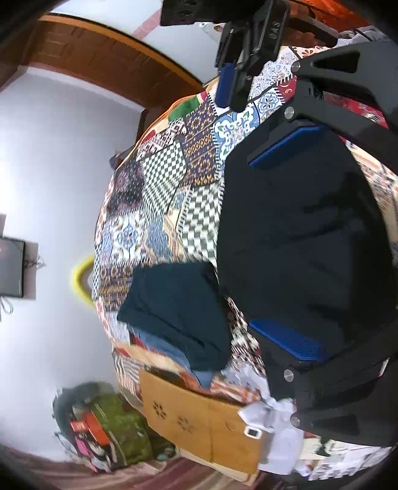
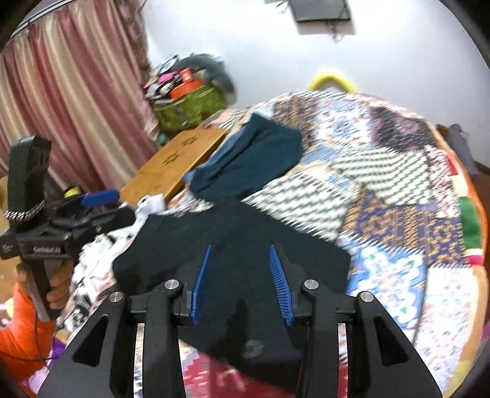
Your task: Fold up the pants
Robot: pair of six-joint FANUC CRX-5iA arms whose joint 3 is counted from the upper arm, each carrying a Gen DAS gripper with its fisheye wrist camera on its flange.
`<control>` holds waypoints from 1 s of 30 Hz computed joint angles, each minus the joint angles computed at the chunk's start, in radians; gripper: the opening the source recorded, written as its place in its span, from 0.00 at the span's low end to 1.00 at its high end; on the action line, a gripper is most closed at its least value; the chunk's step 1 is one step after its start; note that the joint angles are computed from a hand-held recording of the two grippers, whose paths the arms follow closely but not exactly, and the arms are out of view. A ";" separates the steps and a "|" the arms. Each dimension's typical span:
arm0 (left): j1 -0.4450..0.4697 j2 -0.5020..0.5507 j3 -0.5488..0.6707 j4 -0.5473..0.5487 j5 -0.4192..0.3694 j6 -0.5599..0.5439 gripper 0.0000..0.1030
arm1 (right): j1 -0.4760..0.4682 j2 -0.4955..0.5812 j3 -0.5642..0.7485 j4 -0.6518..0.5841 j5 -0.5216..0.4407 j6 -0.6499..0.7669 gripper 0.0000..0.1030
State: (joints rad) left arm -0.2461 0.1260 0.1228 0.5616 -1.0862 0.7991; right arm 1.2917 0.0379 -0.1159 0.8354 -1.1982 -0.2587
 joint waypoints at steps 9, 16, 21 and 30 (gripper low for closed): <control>-0.121 0.186 0.206 -0.147 -0.119 0.109 0.95 | -0.081 -0.059 -0.103 -0.080 0.091 0.012 0.35; -0.176 0.312 0.331 -0.311 -0.233 0.174 0.95 | -0.167 -0.053 -0.132 -0.301 0.250 0.153 0.38; -0.172 0.300 0.289 -0.348 -0.229 0.133 0.97 | -0.159 -0.071 -0.167 -0.354 0.301 0.202 0.46; -0.147 0.168 0.137 -0.356 -0.139 0.104 0.97 | -0.043 -0.128 -0.224 -0.265 0.214 0.023 0.48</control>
